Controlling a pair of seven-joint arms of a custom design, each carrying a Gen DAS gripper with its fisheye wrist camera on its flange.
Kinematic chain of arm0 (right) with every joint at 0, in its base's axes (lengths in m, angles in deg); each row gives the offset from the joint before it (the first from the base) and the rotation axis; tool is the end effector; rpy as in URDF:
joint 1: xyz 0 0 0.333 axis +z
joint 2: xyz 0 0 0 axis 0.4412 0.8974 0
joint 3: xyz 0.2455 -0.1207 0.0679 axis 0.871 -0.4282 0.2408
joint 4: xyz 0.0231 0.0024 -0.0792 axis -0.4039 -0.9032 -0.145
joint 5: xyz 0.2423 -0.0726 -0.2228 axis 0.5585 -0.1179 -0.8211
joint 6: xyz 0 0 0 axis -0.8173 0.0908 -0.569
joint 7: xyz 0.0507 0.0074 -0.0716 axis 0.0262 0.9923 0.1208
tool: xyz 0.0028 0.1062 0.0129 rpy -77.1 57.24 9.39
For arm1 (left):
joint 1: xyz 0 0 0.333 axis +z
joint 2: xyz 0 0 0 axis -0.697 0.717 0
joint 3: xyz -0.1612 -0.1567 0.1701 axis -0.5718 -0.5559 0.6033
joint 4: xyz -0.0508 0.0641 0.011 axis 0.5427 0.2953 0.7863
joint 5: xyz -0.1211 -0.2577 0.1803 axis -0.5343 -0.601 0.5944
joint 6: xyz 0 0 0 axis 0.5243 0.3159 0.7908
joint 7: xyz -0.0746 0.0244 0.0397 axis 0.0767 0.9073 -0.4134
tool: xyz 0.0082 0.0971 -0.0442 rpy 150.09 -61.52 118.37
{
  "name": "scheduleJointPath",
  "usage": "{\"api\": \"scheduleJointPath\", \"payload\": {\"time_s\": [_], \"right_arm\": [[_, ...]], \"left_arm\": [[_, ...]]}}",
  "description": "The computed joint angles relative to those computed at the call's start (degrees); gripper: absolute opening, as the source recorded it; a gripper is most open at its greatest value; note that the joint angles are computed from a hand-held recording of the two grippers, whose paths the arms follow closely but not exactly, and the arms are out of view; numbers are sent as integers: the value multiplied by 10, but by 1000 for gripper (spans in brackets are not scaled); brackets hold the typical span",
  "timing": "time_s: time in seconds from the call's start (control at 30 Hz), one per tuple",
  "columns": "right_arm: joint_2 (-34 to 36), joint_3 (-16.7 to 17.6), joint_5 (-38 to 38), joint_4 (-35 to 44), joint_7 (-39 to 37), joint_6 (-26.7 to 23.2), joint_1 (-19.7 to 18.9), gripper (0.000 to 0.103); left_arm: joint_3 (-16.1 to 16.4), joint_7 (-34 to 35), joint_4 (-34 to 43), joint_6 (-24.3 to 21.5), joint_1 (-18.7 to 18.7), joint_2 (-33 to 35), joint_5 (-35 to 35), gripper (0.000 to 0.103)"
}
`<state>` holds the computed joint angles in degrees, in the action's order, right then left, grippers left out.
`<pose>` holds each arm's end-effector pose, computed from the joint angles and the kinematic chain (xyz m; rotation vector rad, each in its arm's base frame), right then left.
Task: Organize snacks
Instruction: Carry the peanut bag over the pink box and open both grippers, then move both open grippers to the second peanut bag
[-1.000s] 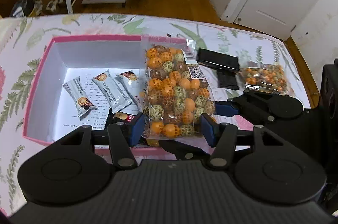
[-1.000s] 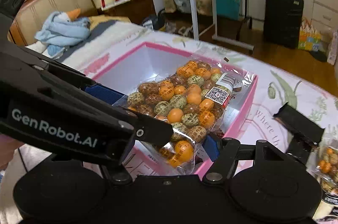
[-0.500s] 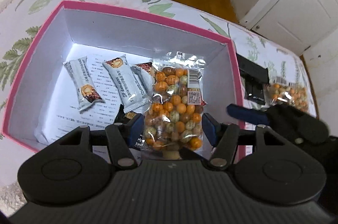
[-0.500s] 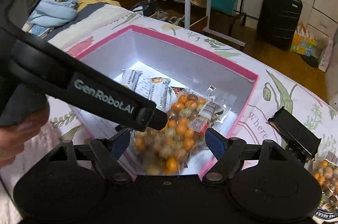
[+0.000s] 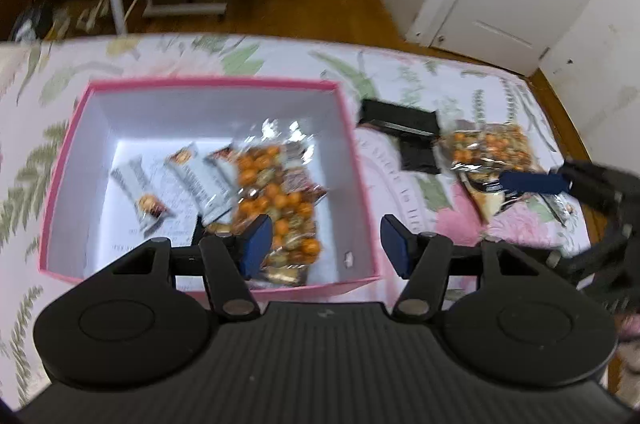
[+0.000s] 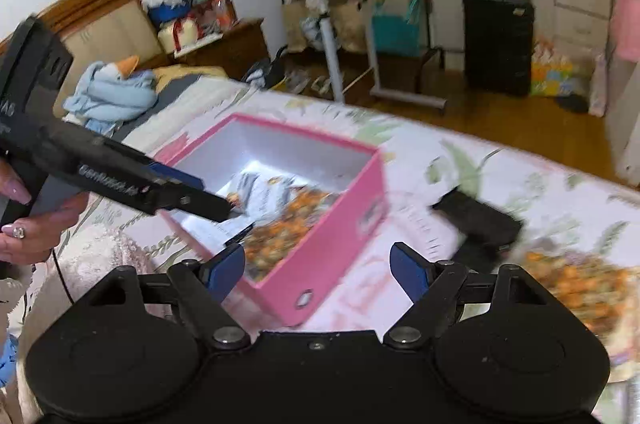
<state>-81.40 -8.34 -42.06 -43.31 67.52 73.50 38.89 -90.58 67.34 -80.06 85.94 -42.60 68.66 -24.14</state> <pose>0.5182 0.1060 0.5783 -1.8179 1.4583 -0.3667 0.6051 -0.0933 0.6025 -1.5820 2.4147 -0.9367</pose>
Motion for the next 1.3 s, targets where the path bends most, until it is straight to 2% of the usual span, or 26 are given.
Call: {"api": "scheduleJointPath", "payload": {"time_s": [0.13, 0.23, 0.27, 0.3, 0.4, 0.47, 0.5, 0.53, 0.6, 0.67, 0.73, 0.8, 0.87, 0.93, 1.03, 1.1, 1.2, 1.3], "right_arm": [[-19, -9, -29, -13, 23, 25, -17, 84], [-26, -31, 33, -15, -29, 50, -12, 84], [-22, -32, 21, -2, -17, 40, -20, 85], [-14, -31, -12, 17, 11, 16, -32, 85], [32, -25, -157, 119, 103, -100, -65, 84], [78, -27, -188, 211, 109, -207, -75, 84], [95, -27, -200, 244, 106, -241, -79, 84], [111, -27, -217, 270, 96, -263, -82, 84], [139, -26, -230, 299, 41, -275, -92, 84], [170, -26, -211, 323, -13, -284, -109, 84], [203, -25, -173, 337, -47, -271, -132, 83], [236, -26, -135, 340, -45, -241, -154, 78], [253, -34, -132, 327, 0, -210, -161, 76], [276, -29, -116, 342, 9, -217, -177, 64], [303, -9, -75, 372, -25, -243, -208, 64], [316, -4, -59, 385, -34, -254, -219, 64], [311, 1, -25, 361, -40, -254, -235, 64], [296, 6, 5, 340, -70, -294, -252, 67]], "left_arm": [[-10, -8, 7, -18, -4, -15, -33, 58], [-15, -19, 14, -23, -21, -20, -29, 58], [-16, -24, 15, -24, -26, -21, -26, 58], [-19, -31, 21, -25, -33, -17, -27, 58], [-27, -48, 40, -23, -51, 1, -29, 58], [-33, -61, 61, -22, -68, 23, -16, 58], [-36, -67, 73, -22, -77, 35, -8, 58], [-39, -72, 86, -25, -85, 49, -1, 58], [-49, -87, 107, -23, -99, 80, -3, 58], [-57, -102, 117, -14, -109, 103, -8, 57], [-63, -128, 139, -6, -122, 138, -12, 57], [-65, -157, 149, 11, -130, 163, -13, 56], [-66, -176, 133, 57, -137, 175, -13, 56], [-64, -193, 142, 78, -148, 196, 4, 56], [-73, -227, 192, 75, -155, 246, 9, 56], [-81, -266, 196, 89, -152, 266, -9, 56], [-96, -270, 200, 97, -146, 285, -24, 56], [-100, -283, 209, 94, -144, 301, -29, 56]]}}
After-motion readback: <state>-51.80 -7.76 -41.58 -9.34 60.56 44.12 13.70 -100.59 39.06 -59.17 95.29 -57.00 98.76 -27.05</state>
